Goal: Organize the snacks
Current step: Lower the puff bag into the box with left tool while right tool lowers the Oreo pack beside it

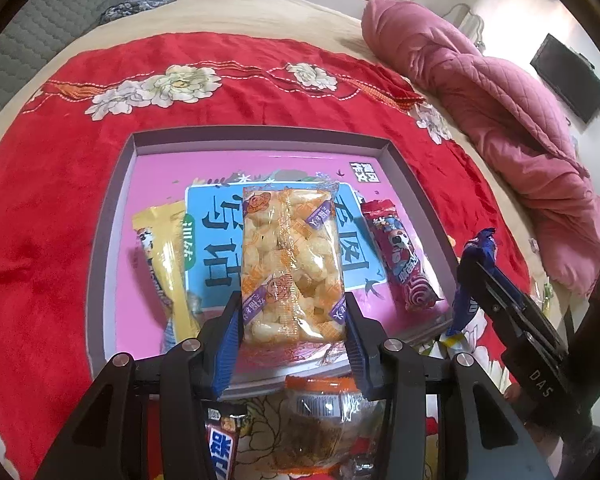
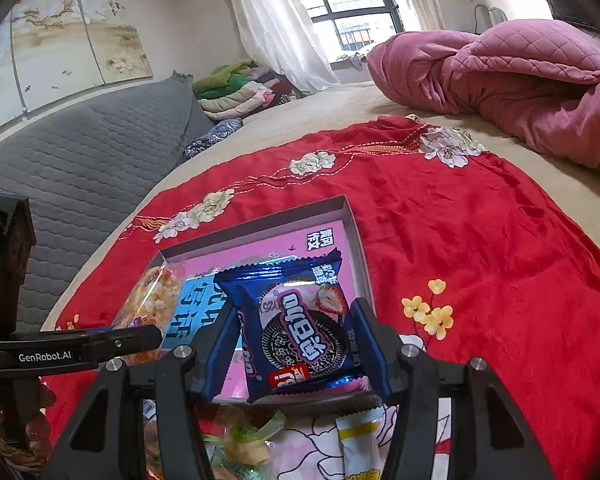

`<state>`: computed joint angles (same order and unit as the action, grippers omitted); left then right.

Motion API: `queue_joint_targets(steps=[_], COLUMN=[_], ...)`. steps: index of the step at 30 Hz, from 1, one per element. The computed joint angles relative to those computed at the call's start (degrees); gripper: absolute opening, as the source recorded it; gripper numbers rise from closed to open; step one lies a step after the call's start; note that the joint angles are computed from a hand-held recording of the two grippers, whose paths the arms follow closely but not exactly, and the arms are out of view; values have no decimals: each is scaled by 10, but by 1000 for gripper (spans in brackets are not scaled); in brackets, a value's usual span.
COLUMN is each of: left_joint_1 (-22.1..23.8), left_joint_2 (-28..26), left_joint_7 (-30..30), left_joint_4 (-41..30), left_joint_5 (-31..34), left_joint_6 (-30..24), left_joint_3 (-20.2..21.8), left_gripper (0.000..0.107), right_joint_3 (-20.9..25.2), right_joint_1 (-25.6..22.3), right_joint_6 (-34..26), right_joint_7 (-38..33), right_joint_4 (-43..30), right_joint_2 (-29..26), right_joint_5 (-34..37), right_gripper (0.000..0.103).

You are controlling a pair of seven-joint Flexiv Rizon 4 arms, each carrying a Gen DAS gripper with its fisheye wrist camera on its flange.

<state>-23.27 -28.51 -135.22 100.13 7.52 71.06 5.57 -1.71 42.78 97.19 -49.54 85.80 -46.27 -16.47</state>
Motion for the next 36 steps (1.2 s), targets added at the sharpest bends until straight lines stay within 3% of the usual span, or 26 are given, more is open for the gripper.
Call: queue_joint_targets(steps=[16, 36], left_joint_1=[10, 13], left_joint_2=[-18, -26], left_joint_7=[33, 50], left_joint_4=[-10, -7], left_joint_5=[-24, -46], left_joint_6=[-12, -14], left_joint_3=[-16, -22], left_gripper=[48, 48], right_joint_3=[26, 10], right_joint_1=[-15, -6], right_joint_6=[-42, -51], right_joint_7=[-8, 1], right_joint_4=[-26, -22], right_joint_2=[-19, -20], right_joint_5=[-18, -30], right_gripper=[56, 57])
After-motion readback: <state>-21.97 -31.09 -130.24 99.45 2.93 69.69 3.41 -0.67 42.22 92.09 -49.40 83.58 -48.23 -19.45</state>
